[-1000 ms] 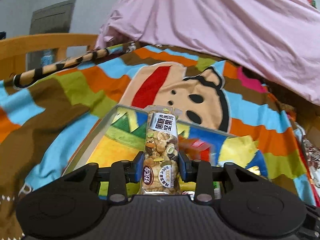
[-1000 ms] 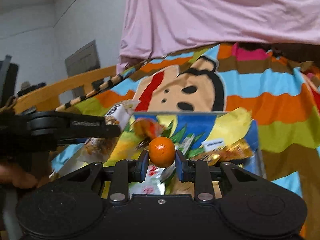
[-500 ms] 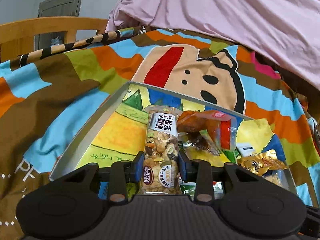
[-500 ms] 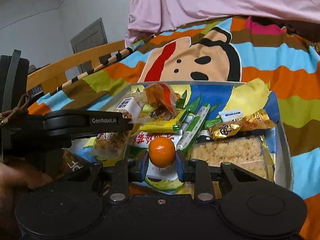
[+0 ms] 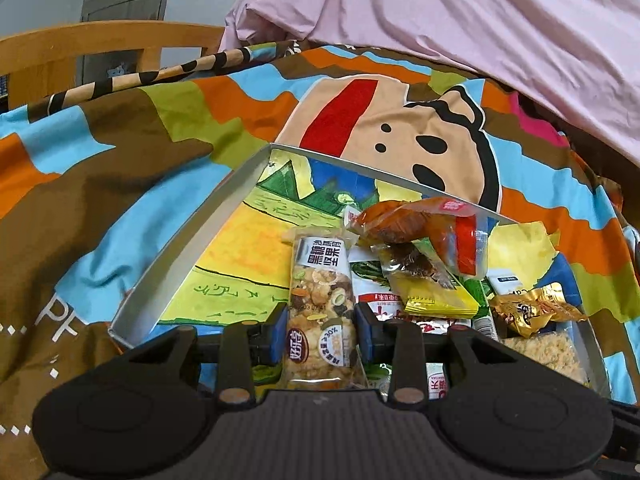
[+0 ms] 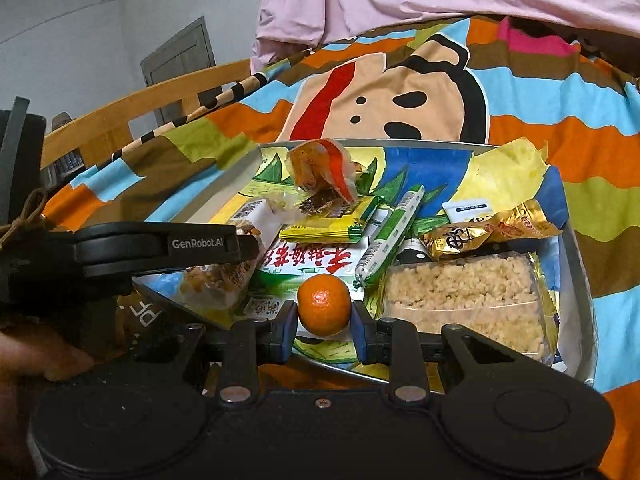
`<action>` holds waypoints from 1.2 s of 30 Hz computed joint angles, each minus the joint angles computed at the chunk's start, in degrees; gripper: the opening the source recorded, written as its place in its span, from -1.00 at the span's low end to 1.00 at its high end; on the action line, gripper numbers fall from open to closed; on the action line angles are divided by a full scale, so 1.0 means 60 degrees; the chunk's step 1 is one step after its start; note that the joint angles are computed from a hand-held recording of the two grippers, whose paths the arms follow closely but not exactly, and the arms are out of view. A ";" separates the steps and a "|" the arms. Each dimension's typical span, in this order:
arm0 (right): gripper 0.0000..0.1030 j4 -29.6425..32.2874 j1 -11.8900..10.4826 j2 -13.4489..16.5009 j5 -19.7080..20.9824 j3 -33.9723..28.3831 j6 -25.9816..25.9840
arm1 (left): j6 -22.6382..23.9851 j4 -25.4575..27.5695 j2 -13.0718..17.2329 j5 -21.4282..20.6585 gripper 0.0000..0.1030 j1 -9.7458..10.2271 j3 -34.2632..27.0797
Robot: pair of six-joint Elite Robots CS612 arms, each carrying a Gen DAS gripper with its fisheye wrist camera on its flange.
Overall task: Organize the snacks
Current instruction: 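Lower the nut bar into the tray and open the left tool while the right releases the mandarin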
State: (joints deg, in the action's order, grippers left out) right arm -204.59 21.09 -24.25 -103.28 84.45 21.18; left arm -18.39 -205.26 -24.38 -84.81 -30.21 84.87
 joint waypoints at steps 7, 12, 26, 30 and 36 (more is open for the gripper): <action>-0.36 0.0003 0.0005 0.0015 -0.0014 -0.0011 0.0029 | 0.0107 -0.0072 -0.0011 -0.0041 -0.25 0.0012 0.0056; -0.36 -0.0019 0.0001 0.0012 -0.0014 -0.0012 0.0025 | 0.0164 -0.0140 -0.0023 -0.0086 -0.24 0.0016 0.0106; -0.17 -0.0342 0.0035 -0.0016 -0.0142 0.0067 -0.0032 | 0.0155 -0.0559 -0.0116 -0.0213 -0.05 0.0092 0.0314; -0.14 -0.0519 0.0052 -0.0011 -0.0255 0.0077 -0.0062 | 0.0253 -0.0800 -0.0160 -0.0061 0.03 0.0066 0.0421; -0.05 -0.0866 0.0096 -0.0037 -0.0489 0.0129 -0.0169 | 0.0385 -0.1279 -0.0267 0.0175 0.22 0.0050 0.0653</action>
State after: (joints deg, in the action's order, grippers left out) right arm -209.78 21.66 -24.47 -106.22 85.22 20.17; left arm -16.08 -212.93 -25.98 -83.76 -29.91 88.78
